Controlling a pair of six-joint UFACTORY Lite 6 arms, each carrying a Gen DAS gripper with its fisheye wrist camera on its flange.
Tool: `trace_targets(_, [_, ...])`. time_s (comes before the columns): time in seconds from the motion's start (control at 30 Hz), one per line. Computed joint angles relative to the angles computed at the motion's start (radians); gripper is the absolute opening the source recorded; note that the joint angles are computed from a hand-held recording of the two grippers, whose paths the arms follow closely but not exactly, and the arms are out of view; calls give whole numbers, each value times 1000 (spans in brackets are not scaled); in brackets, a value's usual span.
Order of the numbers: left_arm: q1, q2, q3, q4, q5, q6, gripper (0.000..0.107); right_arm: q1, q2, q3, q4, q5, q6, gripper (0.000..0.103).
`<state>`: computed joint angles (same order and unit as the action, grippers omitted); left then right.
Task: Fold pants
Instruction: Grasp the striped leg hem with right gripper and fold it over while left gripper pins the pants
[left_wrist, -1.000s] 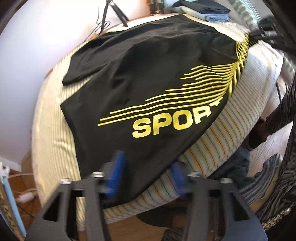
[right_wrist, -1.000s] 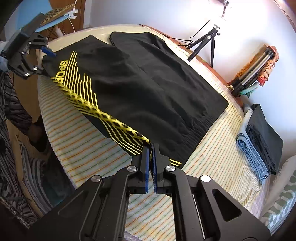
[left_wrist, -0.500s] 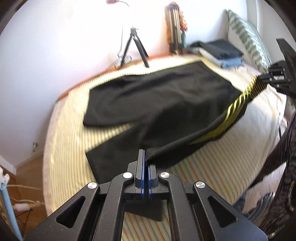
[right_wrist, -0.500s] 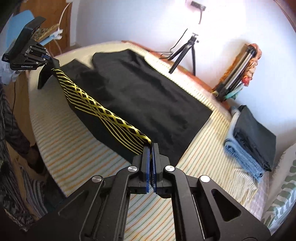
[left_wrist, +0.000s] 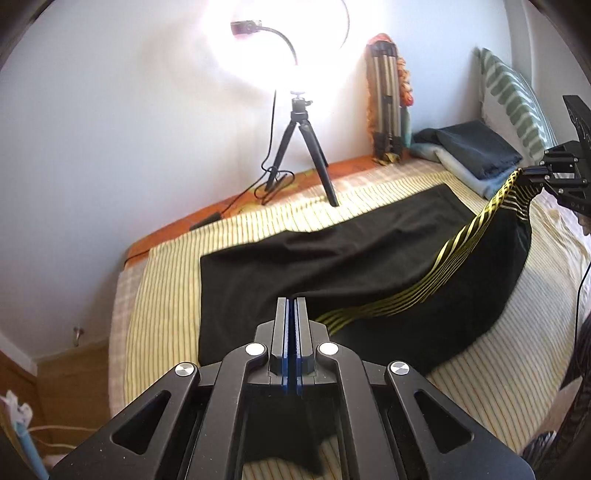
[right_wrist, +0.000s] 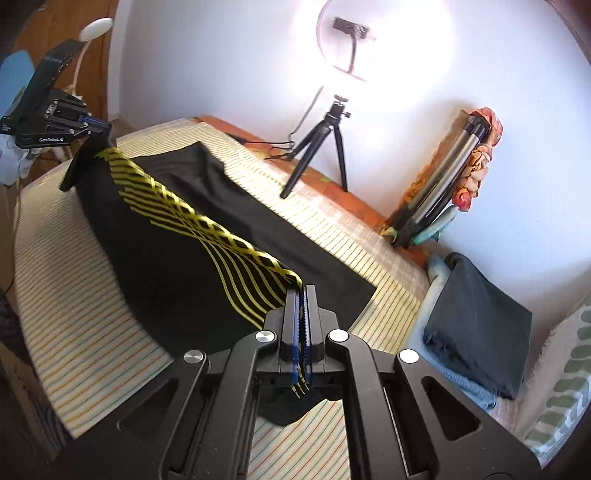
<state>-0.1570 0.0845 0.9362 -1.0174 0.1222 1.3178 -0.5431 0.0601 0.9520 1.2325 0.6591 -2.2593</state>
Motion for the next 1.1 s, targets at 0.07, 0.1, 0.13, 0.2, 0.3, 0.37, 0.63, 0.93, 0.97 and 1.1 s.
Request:
trace_targets(0.07, [5,64,66,27,-4,-19,1,57,85,87,-13,-46,56,2])
trace_targets(0.1, [8,109,113,50,2,-39,1,79,119,118,-12,-67,61,2])
trace_targets(0.13, [10,145,149,108,3,-92,1,103,153,147,-9,-93,67,2])
trace_targets(0.2, [9,217,219,264,-6,-231,1,144,234,212,-35,-134,111,2])
trace_targets(0.3, [65,301,316,259,93,-228,1,186,352,324,-112,-183,192,2])
trace_targets(0.37, [112,321,331,174,133,-151,1,200,420,397,-173,-184,255,2])
trace_targets(0.63, [311,315,267,-7,393,48,43,209,555,521,-269,-171,357,2])
trace_targets(0.93, [116,207,-9,113,98,97,50,207,591,557,-313,-165,405,2])
trace_targets(0.97, [100,221,-13,122,65,90,50,206,592,558,-313,-164,406,2])
trace_targets(1.1, [106,275,8,-38,31,255,49,205,591,556,-309,-166,401,2])
